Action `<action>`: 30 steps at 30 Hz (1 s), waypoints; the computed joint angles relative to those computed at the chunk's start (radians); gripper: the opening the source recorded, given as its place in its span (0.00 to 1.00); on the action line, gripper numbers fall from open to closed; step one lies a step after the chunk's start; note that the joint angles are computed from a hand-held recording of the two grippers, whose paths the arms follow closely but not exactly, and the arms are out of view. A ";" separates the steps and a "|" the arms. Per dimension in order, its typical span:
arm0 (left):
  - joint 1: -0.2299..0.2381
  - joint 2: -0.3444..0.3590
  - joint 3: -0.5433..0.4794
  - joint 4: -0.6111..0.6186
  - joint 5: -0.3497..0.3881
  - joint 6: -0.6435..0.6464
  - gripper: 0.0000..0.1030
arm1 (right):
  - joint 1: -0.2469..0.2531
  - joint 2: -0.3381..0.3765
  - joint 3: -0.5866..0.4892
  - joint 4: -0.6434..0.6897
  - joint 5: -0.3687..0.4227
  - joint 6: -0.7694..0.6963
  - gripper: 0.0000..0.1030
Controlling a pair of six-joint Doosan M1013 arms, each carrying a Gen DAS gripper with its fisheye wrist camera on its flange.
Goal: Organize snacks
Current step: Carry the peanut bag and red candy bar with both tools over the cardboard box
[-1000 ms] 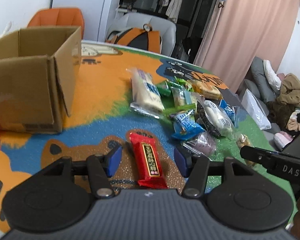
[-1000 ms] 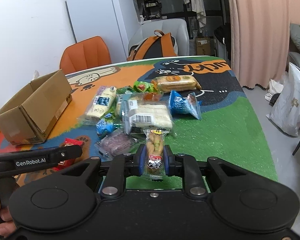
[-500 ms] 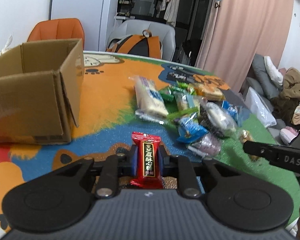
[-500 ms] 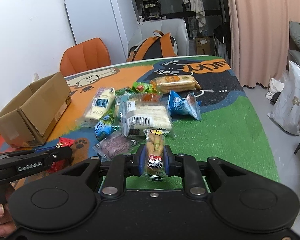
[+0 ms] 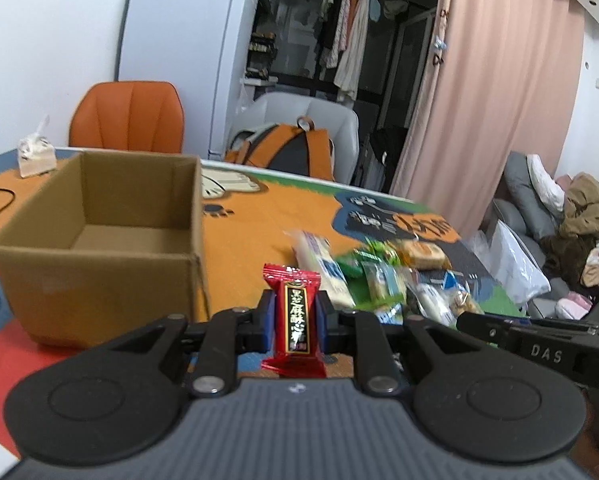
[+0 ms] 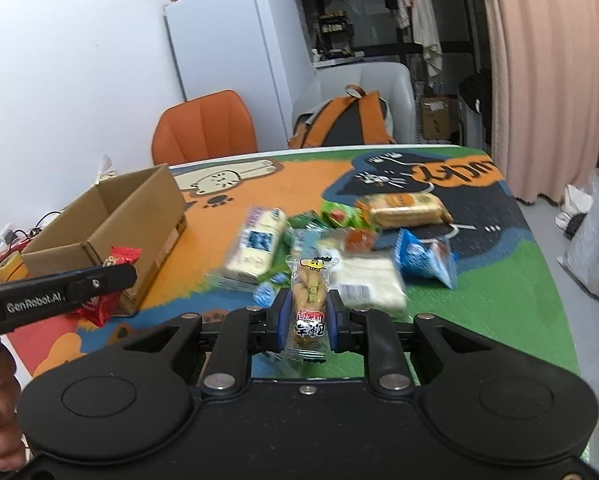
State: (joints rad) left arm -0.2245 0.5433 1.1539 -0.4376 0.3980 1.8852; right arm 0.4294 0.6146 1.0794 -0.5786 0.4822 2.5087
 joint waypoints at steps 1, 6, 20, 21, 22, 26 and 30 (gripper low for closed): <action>0.003 -0.003 0.002 -0.002 -0.008 0.000 0.19 | 0.001 0.005 -0.011 0.009 0.003 -0.012 0.19; 0.018 -0.014 0.008 -0.012 -0.047 -0.007 0.19 | 0.008 0.024 -0.056 0.012 -0.008 -0.042 0.19; 0.055 -0.005 -0.029 0.110 -0.088 -0.151 0.19 | 0.028 0.098 -0.215 0.116 -0.039 -0.188 0.19; 0.058 -0.004 -0.031 0.112 -0.087 -0.155 0.19 | 0.029 0.104 -0.227 0.127 -0.043 -0.204 0.19; 0.061 -0.001 -0.037 0.125 -0.087 -0.173 0.19 | 0.030 0.111 -0.241 0.137 -0.046 -0.220 0.19; 0.069 0.004 -0.050 0.144 -0.088 -0.200 0.19 | 0.035 0.139 -0.296 0.188 -0.047 -0.277 0.19; 0.075 0.018 -0.076 0.155 -0.076 -0.209 0.19 | 0.038 0.165 -0.346 0.236 -0.045 -0.326 0.19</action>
State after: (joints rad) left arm -0.1490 0.5613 1.0781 -0.2825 0.3223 1.6758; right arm 0.4673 0.7797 0.7338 -0.3427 0.4367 2.1827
